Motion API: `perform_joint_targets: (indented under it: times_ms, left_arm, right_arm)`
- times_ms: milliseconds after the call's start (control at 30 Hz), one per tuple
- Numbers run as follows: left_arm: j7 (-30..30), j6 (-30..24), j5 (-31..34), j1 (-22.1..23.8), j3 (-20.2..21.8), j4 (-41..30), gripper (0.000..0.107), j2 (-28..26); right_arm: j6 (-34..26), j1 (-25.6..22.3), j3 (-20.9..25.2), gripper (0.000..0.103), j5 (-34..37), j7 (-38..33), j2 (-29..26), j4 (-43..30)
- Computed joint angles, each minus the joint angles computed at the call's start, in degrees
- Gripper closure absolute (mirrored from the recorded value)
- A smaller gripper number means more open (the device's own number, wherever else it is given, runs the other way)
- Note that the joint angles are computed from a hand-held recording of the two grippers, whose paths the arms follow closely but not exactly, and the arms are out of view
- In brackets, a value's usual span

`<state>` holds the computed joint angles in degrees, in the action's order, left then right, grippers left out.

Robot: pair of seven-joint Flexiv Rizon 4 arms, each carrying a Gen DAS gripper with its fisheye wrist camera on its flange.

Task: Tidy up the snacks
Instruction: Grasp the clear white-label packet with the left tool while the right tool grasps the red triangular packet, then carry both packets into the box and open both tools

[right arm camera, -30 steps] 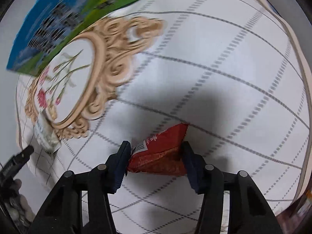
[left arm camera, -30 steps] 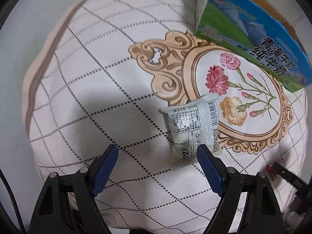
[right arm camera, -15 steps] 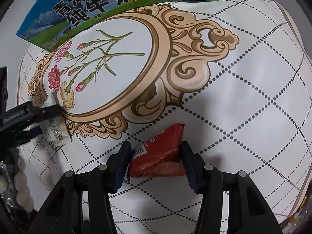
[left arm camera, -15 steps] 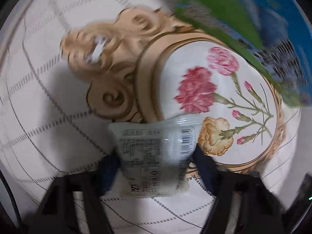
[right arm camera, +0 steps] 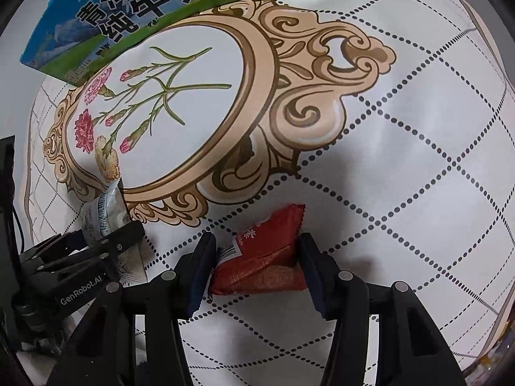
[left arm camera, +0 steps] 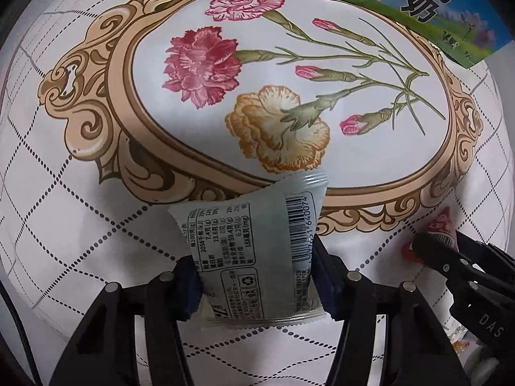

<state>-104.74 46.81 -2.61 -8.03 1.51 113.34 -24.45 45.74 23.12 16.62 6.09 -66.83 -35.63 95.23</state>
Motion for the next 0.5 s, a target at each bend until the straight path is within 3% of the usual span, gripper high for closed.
perform_joint_targets:
  times_ms: [367,500]
  left_arm:
    - [-0.48,0.00,0.07,-0.26,-0.15,0.09,0.051,0.15]
    - [-0.37,-0.06,0.80,-0.30,0.19,-0.08,0.056,0.46]
  right_arm:
    - [0.19,0.91,-0.25,0.047,-1.18,0.26,-1.64,-0.96]
    - [1.08,1.28,-0.27,0.047,-1.59,0.40,-1.44,-0.39]
